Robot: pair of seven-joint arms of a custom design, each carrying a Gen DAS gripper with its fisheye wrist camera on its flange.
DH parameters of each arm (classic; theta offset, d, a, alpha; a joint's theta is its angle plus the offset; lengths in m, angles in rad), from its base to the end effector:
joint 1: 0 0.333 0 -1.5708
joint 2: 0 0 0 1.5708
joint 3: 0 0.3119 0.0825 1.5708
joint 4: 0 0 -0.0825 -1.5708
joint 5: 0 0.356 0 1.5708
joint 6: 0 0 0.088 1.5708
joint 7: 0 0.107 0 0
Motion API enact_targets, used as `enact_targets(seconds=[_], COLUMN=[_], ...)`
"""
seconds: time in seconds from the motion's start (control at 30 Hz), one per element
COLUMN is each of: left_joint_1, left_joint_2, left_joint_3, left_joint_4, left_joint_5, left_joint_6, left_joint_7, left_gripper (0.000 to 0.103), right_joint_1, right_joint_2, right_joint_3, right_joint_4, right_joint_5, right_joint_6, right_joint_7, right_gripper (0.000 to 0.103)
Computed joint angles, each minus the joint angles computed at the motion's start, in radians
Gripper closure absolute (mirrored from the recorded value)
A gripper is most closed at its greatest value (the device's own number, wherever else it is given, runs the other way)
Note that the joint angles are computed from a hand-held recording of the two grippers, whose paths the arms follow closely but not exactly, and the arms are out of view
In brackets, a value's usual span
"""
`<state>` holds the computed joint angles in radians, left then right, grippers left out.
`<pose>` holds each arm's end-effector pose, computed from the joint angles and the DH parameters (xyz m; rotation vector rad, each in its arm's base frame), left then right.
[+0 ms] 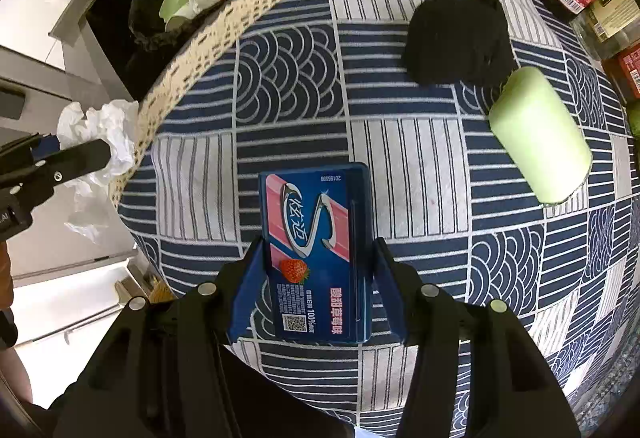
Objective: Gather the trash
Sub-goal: 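Grasp the blue toothpaste box with the right tool while the left tool holds the tissue, then carry the tissue and box over the trash bag and open both tools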
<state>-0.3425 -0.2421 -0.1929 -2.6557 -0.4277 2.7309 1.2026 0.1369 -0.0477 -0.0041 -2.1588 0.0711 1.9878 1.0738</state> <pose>0.3682 -0.1992 0.3671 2.3370 -1.9166 0.5468 0.4846 0.0692 0.4192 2.7543 -1.4582 -0.2145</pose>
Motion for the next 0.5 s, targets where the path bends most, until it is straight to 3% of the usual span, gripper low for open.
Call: enact_targets(seconds=[0.5], left_joint_1=[0.087], left_joint_2=[-0.049], left_joint_3=[0.09], left_joint_4=[0.012], left_joint_5=[0.001], left_joint_6=[-0.079], left_joint_7=[0.202], left_gripper=[0.067], right_joint_1=[0.067], right_joint_2=[0.071], right_joint_3=[0.048], right_joint_4=[0.132], right_joint_5=[0.058], right_joint_6=[-0.015], right_joint_7=[0.134], right_gripper=[0.049])
